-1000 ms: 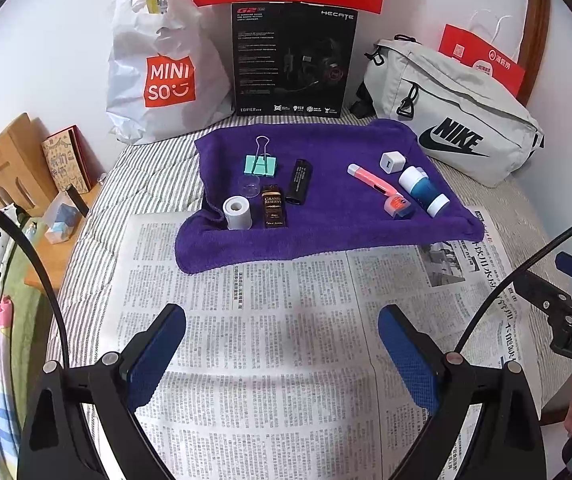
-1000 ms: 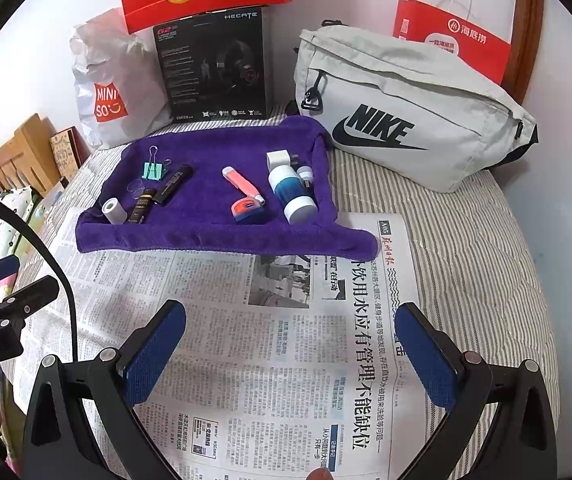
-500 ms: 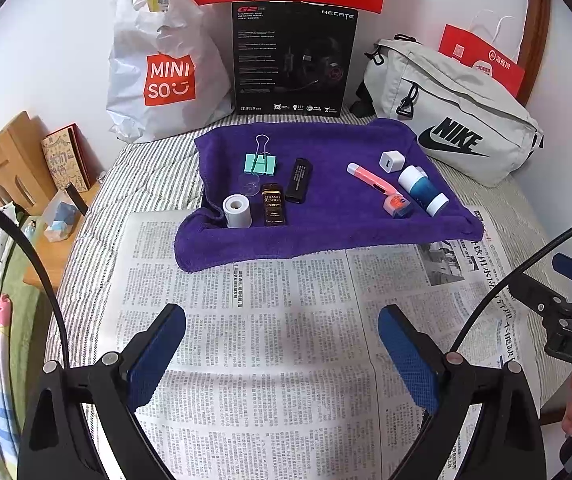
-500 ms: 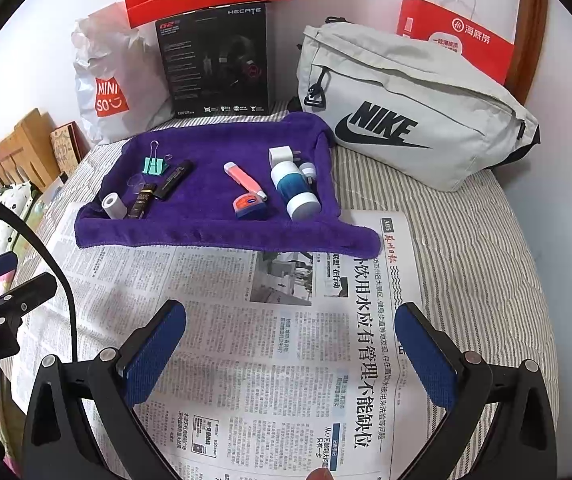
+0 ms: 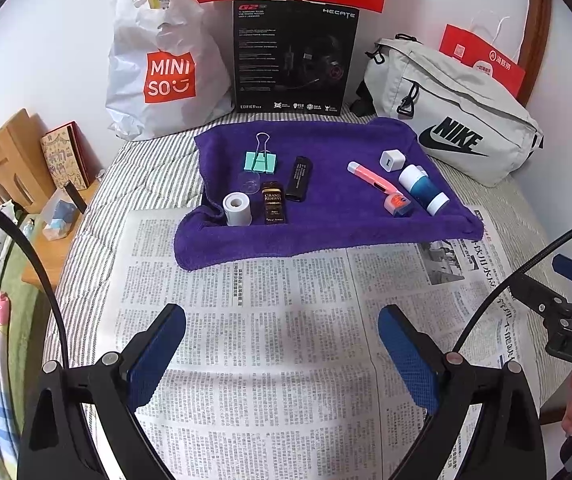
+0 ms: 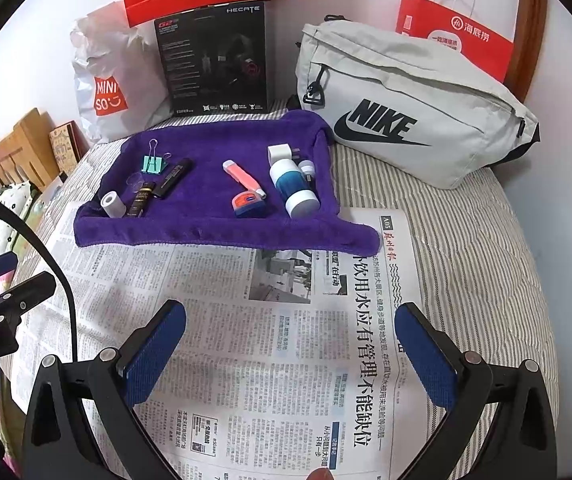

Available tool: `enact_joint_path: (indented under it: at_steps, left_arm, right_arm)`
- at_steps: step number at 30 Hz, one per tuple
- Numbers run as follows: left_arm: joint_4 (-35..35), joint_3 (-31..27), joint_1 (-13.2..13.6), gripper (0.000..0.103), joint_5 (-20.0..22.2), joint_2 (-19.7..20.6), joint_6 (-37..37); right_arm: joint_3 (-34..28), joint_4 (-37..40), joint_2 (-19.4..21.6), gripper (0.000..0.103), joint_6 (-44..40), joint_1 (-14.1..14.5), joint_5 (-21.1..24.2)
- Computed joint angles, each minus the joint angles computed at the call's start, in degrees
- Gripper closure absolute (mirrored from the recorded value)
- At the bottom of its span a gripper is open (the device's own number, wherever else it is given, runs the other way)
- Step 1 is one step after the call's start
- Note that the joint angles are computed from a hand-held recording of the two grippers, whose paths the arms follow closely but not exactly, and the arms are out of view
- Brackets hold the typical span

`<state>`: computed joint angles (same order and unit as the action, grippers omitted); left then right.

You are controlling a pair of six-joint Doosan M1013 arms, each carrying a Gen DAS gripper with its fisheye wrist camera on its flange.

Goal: Organize rigid objects

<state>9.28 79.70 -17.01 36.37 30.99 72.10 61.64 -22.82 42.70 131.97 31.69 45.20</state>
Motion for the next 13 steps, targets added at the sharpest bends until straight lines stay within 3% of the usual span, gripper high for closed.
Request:
enact_joint_path:
  at_steps: [13]
  left_arm:
    - [-0.23, 0.12, -0.05, 0.005, -0.67, 0.13, -0.23]
  right_arm:
    - [0.19, -0.11, -0.12, 0.000, 0.27, -0.08, 0.00]
